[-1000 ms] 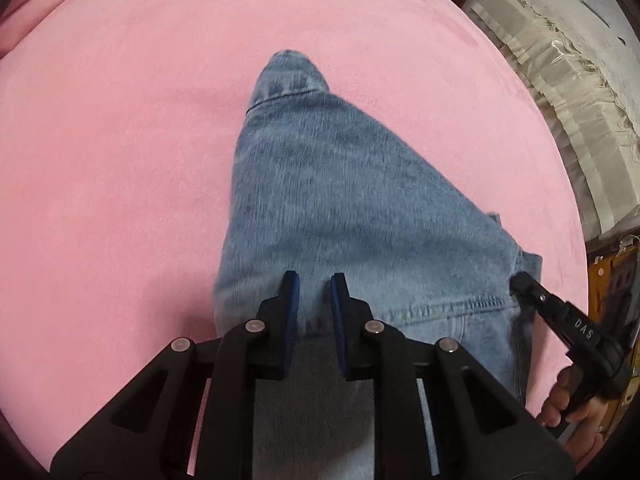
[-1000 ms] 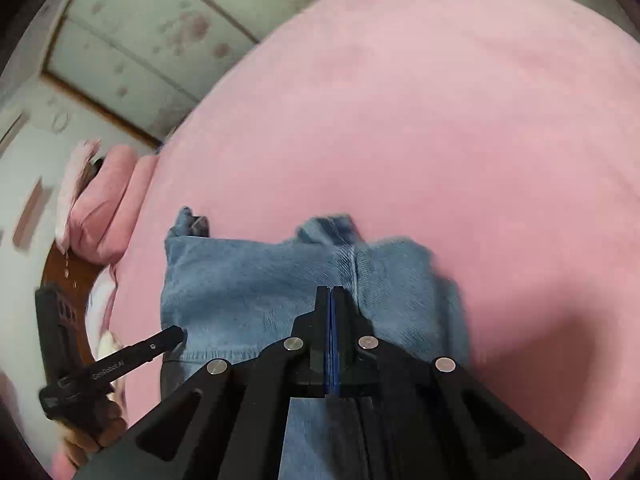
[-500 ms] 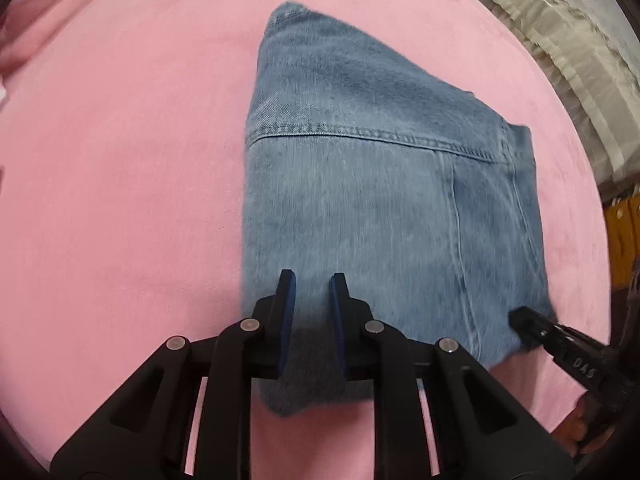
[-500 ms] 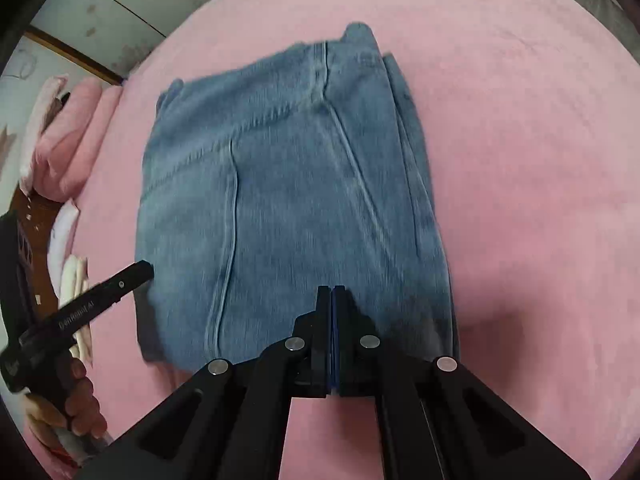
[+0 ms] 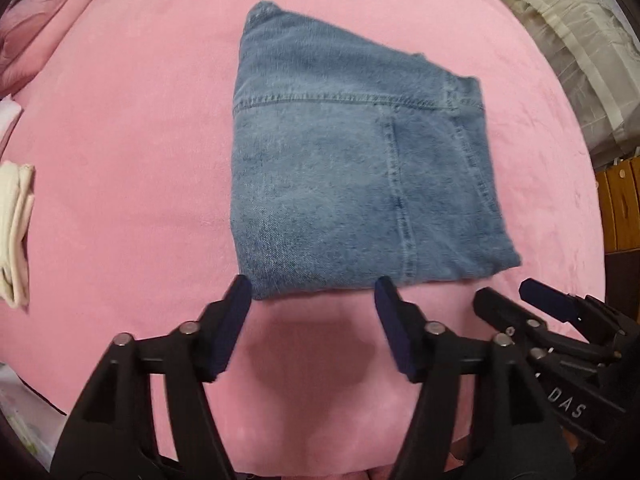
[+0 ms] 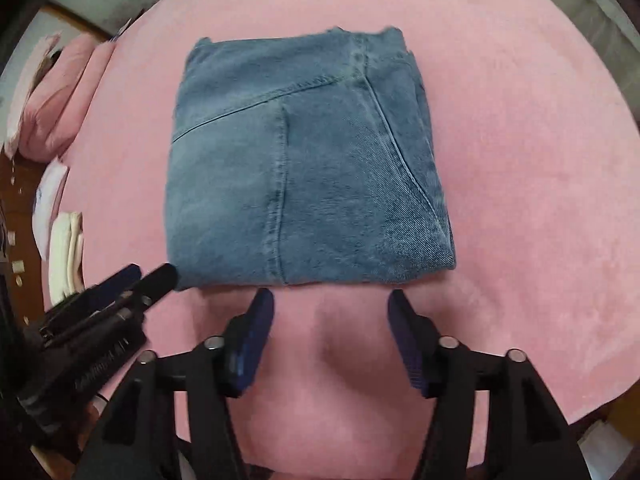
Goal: Fold large clothes
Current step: 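Open both tools and move them to the edge of the folded jacket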
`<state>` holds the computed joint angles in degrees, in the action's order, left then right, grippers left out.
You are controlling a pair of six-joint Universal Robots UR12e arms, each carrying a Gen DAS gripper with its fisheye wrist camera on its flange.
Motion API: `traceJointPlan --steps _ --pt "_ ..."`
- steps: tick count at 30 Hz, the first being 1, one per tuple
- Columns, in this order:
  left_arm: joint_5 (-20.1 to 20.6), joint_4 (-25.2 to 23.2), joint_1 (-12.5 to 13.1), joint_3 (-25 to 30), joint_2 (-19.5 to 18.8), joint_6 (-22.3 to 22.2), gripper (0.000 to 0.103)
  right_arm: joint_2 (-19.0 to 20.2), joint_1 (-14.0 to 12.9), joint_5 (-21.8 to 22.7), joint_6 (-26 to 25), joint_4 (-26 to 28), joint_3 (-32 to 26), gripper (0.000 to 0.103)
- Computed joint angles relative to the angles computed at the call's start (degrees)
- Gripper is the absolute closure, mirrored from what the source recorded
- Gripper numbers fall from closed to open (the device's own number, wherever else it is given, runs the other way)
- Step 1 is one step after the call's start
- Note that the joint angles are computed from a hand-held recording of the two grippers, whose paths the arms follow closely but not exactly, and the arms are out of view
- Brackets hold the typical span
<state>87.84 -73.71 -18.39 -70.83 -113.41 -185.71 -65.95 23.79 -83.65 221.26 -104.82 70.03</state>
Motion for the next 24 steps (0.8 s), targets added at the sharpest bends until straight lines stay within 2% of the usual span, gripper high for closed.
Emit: traceJointPlan --steps 3,8,11,15,24 --pt "-0.65 -1.48 0.15 0.78 0.63 -0.99 0.04 -0.23 -0.14 0.23 -0.77 2.51 -2.0 0.037" --pt "0.44 -1.47 0.3 1.21 1.27 -1.94 0.034 -0.9 0.07 -1.59 -1.4 5.02 -3.87 0.023" --pt "0.96 -1.68 0.26 1.27 1.48 -2.14 0.033 -1.17 0.1 -1.13 -1.14 4.38 -4.1 0.022" --pt "1.19 -2.2 0.36 1.26 1.66 -2.72 0.033 -0.29 0.7 -2.83 -2.3 6.28 -6.04 0.021" --pt "0.39 -2.76 0.72 0.84 2.1 -3.5 0.033 -0.52 0.68 -1.03 -1.9 6.65 -5.85 0.02"
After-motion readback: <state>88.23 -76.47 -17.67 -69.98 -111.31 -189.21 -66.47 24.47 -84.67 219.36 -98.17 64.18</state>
